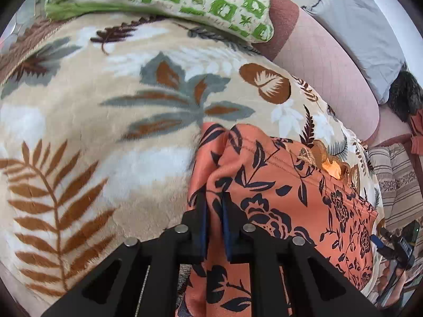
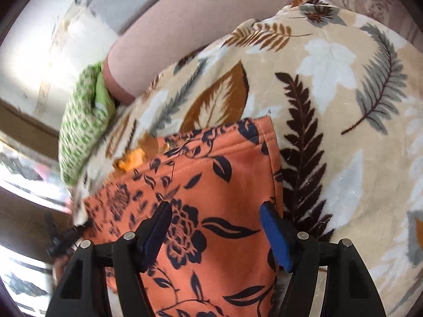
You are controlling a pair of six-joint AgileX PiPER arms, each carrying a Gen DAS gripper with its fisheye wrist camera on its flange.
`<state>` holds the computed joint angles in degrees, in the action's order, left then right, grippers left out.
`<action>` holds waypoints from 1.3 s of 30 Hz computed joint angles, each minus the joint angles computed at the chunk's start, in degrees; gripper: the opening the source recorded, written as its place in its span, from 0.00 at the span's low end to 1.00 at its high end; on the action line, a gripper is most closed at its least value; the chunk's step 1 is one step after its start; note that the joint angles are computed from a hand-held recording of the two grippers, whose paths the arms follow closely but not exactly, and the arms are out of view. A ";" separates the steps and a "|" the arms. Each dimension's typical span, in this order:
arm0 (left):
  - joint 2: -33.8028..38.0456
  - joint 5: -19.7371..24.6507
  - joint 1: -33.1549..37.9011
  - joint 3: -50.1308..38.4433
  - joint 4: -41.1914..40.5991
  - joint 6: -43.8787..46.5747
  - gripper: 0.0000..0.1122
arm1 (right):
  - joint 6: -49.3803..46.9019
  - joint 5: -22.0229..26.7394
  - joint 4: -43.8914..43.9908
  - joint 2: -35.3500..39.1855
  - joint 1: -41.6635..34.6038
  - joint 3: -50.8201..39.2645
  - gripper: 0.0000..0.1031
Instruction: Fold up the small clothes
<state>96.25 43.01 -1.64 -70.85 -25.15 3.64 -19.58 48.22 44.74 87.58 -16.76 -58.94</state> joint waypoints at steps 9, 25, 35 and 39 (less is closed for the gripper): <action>2.70 0.34 -1.61 -5.05 5.56 -3.30 0.35 | 5.55 -2.28 -5.10 6.81 2.38 -6.28 0.70; 2.76 -1.83 -4.37 -4.47 17.16 -12.33 0.14 | 11.12 -7.29 -13.91 10.07 6.41 -11.65 0.17; -7.80 -1.09 -6.09 0.73 21.20 -15.59 0.36 | 5.09 -4.25 -5.65 -7.01 -2.19 0.48 0.68; -13.55 -0.68 -10.43 4.48 25.32 -20.42 0.40 | -2.28 5.69 3.49 -16.49 -0.07 7.50 0.68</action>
